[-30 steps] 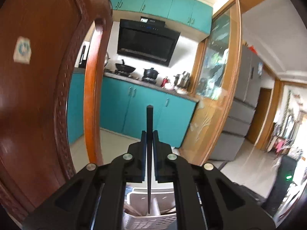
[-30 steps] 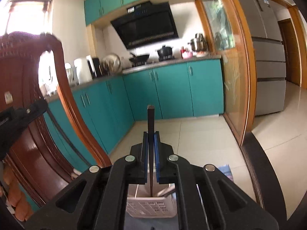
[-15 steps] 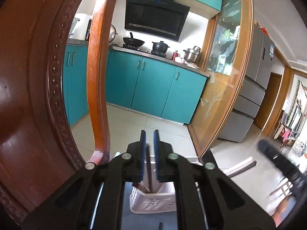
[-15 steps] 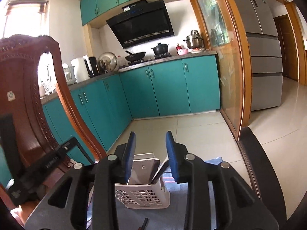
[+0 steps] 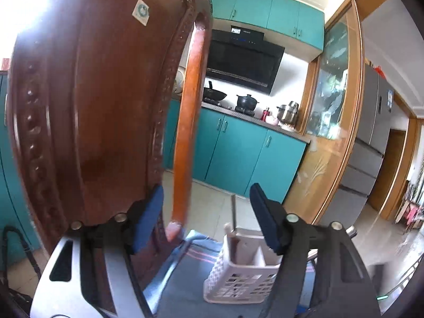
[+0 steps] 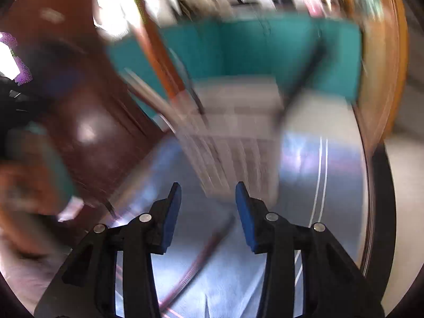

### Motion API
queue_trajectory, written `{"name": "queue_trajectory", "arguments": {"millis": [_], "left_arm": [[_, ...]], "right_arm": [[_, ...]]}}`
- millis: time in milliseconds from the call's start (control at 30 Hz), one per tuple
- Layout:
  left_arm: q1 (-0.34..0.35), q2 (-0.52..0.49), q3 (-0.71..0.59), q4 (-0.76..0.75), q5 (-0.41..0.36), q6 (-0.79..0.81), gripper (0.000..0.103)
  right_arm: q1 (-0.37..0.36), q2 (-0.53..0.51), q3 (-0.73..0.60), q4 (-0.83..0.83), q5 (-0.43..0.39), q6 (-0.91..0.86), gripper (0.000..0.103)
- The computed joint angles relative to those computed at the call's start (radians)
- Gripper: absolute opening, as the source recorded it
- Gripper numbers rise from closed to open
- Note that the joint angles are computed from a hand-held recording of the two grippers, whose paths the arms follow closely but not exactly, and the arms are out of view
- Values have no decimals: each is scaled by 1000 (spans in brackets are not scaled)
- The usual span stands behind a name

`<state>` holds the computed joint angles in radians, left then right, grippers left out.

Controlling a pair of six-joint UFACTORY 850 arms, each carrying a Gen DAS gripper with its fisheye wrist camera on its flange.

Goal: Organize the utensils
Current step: 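Move the left gripper over the last red chopstick while the right gripper aligns over the black chopstick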

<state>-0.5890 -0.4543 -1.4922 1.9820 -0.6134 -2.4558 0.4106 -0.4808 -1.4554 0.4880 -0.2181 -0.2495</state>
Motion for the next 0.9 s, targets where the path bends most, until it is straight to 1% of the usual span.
{"name": "queue_trajectory", "arguments": {"millis": [67,133,167,267,333,400,433,533,600,633,733,800,867,900], "left_arm": [[0,5,11,-13,14,33,70],[-1,7,16,-43,29,75,71],[-1,5,14,-60,40,102,71],[-3,1,9,-91,60,158,76],[-4,1,11,-99,74,193,77],[-5,1,13,-106,84,222,79],[-5,4,17,-108,89,233,81],[-5,7,21,-124,109,269,84],[-4,7,18,-175,133,326,84],[-3,5,10,-236,156,395,84],[-3,-16,-30,-522,212,708,84],[3,-40,-48,-721,258,918,84],[5,-71,-72,-930,270,1127,84],[3,-98,-89,-1035,256,1232,84]], "right_arm": [[-7,-86,-64,-192,-76,209,42],[5,-159,-131,-362,-149,416,42],[11,-176,-148,-405,-162,476,42],[25,-216,-192,-447,-174,528,42],[44,-247,-228,-548,-209,609,41],[63,-255,-236,-689,-228,719,22],[67,-257,-241,-710,-242,722,15],[58,-250,-239,-618,-254,646,12],[46,-235,-222,-602,-266,635,10],[41,-225,-210,-616,-270,651,10],[17,-198,-176,-632,-286,686,10],[-8,-174,-143,-580,-280,655,10],[-31,-153,-115,-507,-265,606,10],[-42,-142,-103,-482,-260,590,12]]}}
